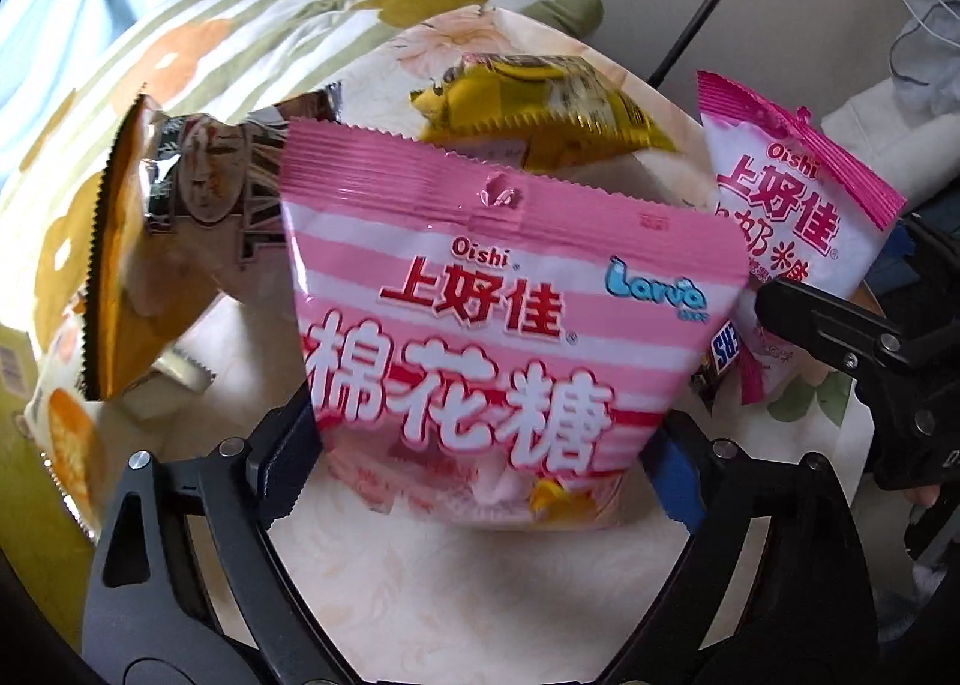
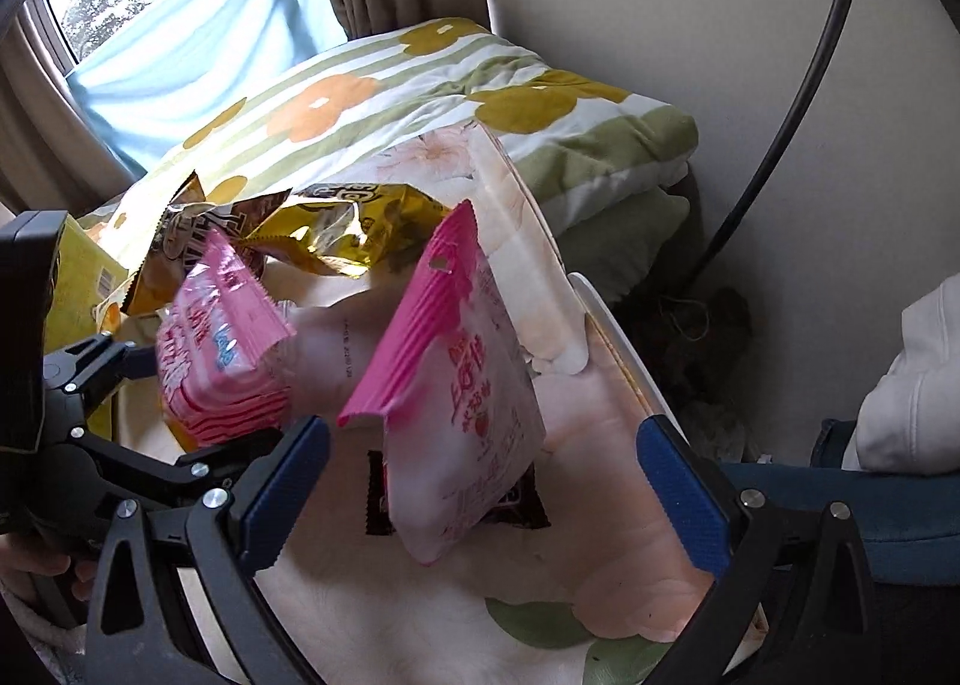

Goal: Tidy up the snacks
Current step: 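Grasp the pink Oishi marshmallow bag with left tool while right tool grasps another pink bag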

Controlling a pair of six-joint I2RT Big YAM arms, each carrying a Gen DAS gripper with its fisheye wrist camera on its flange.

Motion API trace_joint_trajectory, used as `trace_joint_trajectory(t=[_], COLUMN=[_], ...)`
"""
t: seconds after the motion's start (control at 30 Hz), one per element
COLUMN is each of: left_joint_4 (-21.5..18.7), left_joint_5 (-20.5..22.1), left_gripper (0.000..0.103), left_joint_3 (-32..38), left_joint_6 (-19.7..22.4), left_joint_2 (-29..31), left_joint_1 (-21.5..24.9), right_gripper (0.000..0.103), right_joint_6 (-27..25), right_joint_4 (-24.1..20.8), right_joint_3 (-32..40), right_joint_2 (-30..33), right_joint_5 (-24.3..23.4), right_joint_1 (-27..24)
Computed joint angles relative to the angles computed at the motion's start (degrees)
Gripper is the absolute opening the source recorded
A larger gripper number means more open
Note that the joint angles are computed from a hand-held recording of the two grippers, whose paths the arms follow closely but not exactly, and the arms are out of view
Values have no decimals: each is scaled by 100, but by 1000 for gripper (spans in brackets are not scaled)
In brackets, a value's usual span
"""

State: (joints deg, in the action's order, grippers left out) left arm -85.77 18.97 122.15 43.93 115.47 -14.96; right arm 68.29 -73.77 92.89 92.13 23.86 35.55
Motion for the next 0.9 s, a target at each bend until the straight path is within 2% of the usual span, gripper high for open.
trace_joint_trajectory(t=[0.07,0.13,0.27,0.33,0.43,0.5,0.63,0.9], left_joint_4=[46,66,-15,-23,-40,-59,-126,-92], left_joint_5=[5,27,36,55,69,75,112,118], left_gripper=[86,78,71,70,69,69,69,69], left_joint_3=[-35,-34,80,97,123,147,131,74], left_joint_6=[49,81,88,72,47,1,-50,-214], left_joint_2=[-15,-18,41,44,43,47,0,-107], left_joint_1=[-2,13,55,68,82,90,141,176], right_gripper=[101,101,97,84,76,74,58,47], right_joint_6=[-30,-30,17,8,-13,6,45,15], right_joint_4=[25,87,226,319,376,397,316,315], right_joint_3=[6,-8,-41,-60,-82,-94,-79,-186], right_joint_2=[31,50,82,104,150,165,201,91], right_joint_5=[-32,-58,-135,-220,-331,-383,-461,-588], right_joint_1=[-29,-38,-53,-68,-94,-97,-126,-172])
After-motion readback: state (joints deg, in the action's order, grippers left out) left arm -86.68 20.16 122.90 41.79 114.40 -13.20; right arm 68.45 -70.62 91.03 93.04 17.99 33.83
